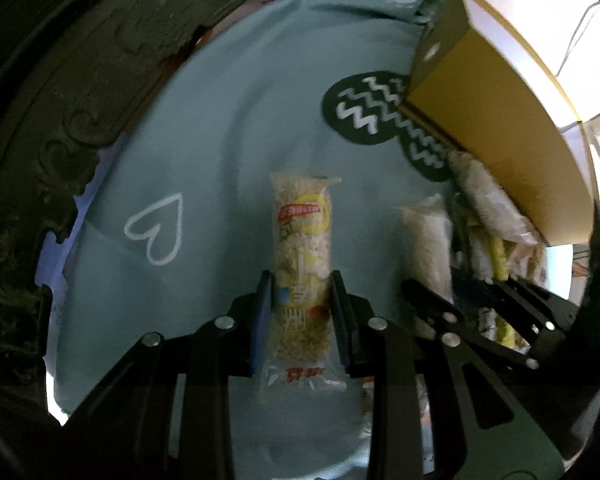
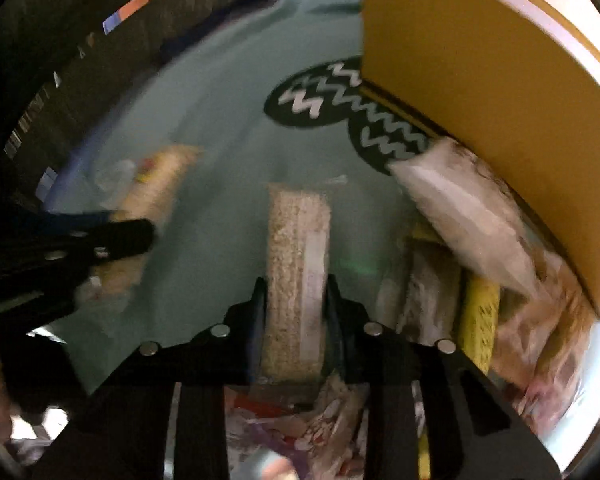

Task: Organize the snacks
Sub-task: 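Grasp the long rice cracker stick with left tool while right tool grasps a clear grain bag, then lower both held packs into the yellow box and open both tools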

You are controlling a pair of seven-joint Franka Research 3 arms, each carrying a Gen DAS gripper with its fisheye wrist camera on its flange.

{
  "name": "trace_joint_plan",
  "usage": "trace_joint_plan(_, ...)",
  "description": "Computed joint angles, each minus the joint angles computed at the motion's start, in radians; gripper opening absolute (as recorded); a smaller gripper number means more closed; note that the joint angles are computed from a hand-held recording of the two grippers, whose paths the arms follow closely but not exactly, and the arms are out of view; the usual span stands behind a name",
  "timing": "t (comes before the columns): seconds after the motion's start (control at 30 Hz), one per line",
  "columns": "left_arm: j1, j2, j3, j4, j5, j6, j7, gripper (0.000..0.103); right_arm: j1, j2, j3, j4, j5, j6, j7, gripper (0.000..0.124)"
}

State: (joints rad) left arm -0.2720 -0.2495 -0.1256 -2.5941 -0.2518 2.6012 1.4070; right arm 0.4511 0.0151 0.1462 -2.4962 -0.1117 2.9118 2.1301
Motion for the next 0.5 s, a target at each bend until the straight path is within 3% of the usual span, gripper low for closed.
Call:
trace_joint_plan(0.23, -0.039, -0.037, -0.003, 0.049, -0.039, -0.021, 0.064, 0.028, -0.044, -0.303, 0.030, -0.217, 0.174, 0.083, -0.055, 0.028)
trace_joint_plan(0.33, -0.057, -0.068, -0.015, 0.062, -0.020, -0.034, 0.083, 0.028, -0.107, -0.415, 0.080, -0.277, 0.186, 0.063, -0.022, 0.028)
trace_joint_plan(0.4, -0.073, -0.074, -0.019, 0.075, -0.016, -0.041, 0.089, 0.028, -0.103, -0.487, 0.058, -0.328, 0.228, 0.071, -0.032, 0.028)
trace_joint_plan(0.5, -0.091, -0.063, -0.034, 0.102, 0.004, -0.041, 0.090, 0.028, -0.159, -0.568, 0.101, -0.364, 0.223, 0.047, -0.003, 0.028)
